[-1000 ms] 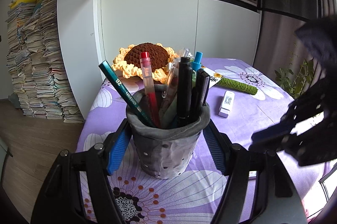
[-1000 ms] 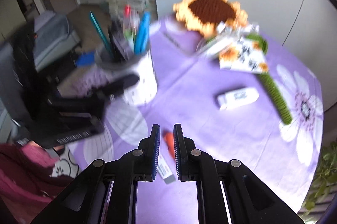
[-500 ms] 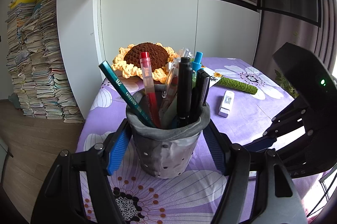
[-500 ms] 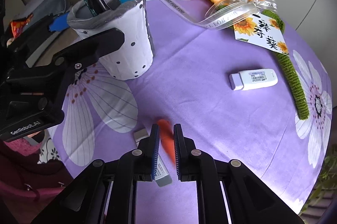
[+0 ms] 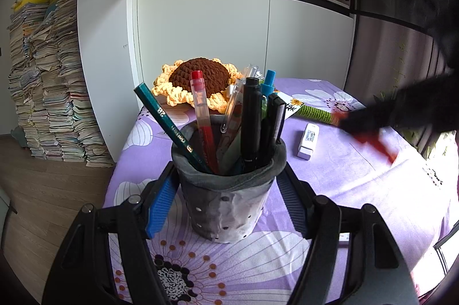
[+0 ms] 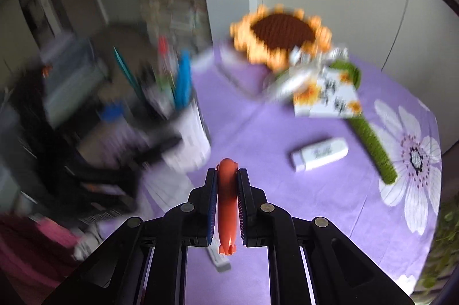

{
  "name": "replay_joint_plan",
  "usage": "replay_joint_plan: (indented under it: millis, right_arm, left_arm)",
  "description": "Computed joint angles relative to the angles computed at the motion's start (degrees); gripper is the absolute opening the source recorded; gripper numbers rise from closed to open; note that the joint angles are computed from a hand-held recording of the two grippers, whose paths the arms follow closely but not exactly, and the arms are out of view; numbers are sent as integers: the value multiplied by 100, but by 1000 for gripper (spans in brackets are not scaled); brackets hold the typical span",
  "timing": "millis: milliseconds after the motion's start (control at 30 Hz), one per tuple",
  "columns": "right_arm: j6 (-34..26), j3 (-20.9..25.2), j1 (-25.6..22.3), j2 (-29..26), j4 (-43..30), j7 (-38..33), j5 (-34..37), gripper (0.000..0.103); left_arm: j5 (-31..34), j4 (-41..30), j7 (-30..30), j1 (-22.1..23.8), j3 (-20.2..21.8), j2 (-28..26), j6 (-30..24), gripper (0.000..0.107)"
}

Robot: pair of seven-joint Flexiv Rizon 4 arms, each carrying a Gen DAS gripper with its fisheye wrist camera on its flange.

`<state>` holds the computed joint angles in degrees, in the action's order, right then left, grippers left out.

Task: Organize stationery
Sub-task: 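Carry the orange highlighter with the right gripper and insert it into the cup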

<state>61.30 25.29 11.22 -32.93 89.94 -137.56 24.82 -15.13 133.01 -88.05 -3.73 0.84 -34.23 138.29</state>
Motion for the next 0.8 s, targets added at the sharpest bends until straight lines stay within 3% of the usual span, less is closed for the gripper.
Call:
replay_joint_plan:
  millis: [100,200,500,633,800]
  right_arm:
    - [-405,830,-842,40,-417,-929,1304,12]
    - [-719,1150,-1049,48,-618,-1402,1952,12]
    - [-1389,594,-184,-303,-1504,-1012,2321,12]
    - [-1315,348,163,-517,-1728,-1073,2354,12]
    - [-1153,255,270,-580,-1643,-1102,2292,12]
  left_arm:
    - [-19,-1,7,-13,3,7,-21,69]
    - [-60,2,34,-45,16,19,-40,69]
    - [-64,18,50,-39,12,54,-93,68]
    - [12,28,49,-3,8,66,-101,68]
    - [130,18,-19,78,-16,58,-96,68]
